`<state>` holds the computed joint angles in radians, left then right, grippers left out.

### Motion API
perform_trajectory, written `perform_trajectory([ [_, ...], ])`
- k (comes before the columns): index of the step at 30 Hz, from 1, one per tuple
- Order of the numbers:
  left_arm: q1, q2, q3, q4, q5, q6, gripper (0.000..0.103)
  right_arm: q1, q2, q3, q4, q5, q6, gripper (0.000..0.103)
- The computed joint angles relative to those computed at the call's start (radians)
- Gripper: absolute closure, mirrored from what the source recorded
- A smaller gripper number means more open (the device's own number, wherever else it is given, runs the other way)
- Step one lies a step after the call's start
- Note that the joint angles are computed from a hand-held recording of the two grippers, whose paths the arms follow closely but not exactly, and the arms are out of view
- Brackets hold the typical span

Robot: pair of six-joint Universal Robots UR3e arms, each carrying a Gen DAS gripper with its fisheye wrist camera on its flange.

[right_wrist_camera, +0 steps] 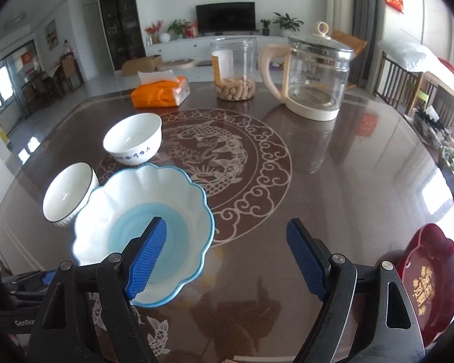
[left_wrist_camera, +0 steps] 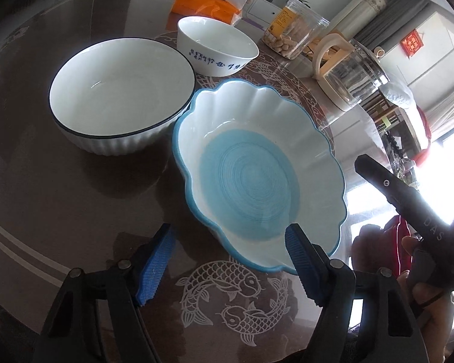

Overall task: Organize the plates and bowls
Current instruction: 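Reach the right tool to the blue-rimmed scalloped bowl and grip its rim, then carry the blue bowl with the right tool beside the red plates and release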

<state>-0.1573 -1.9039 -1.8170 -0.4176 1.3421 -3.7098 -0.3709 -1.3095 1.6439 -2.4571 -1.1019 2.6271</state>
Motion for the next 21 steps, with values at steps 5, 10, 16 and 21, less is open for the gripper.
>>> perform_trajectory([
  [5, -0.007, -0.050, 0.045, 0.021, 0.036, -0.005, 0.052, 0.060, 0.196, -0.232, 0.145, -0.021, -0.002, 0.024],
  [10, 0.001, -0.081, 0.065, 0.027, 0.046, -0.019, 0.059, 0.100, 0.304, -0.364, 0.230, -0.035, -0.008, 0.080],
  [16, -0.002, -0.079, 0.054, 0.035, 0.062, 0.032, 0.063, 0.092, 0.320, -0.410, 0.314, -0.018, -0.016, 0.085],
  [21, -0.024, -0.072, 0.073, -0.010, 0.052, 0.058, 0.063, 0.040, 0.216, -0.284, 0.317, 0.011, -0.016, 0.088],
])
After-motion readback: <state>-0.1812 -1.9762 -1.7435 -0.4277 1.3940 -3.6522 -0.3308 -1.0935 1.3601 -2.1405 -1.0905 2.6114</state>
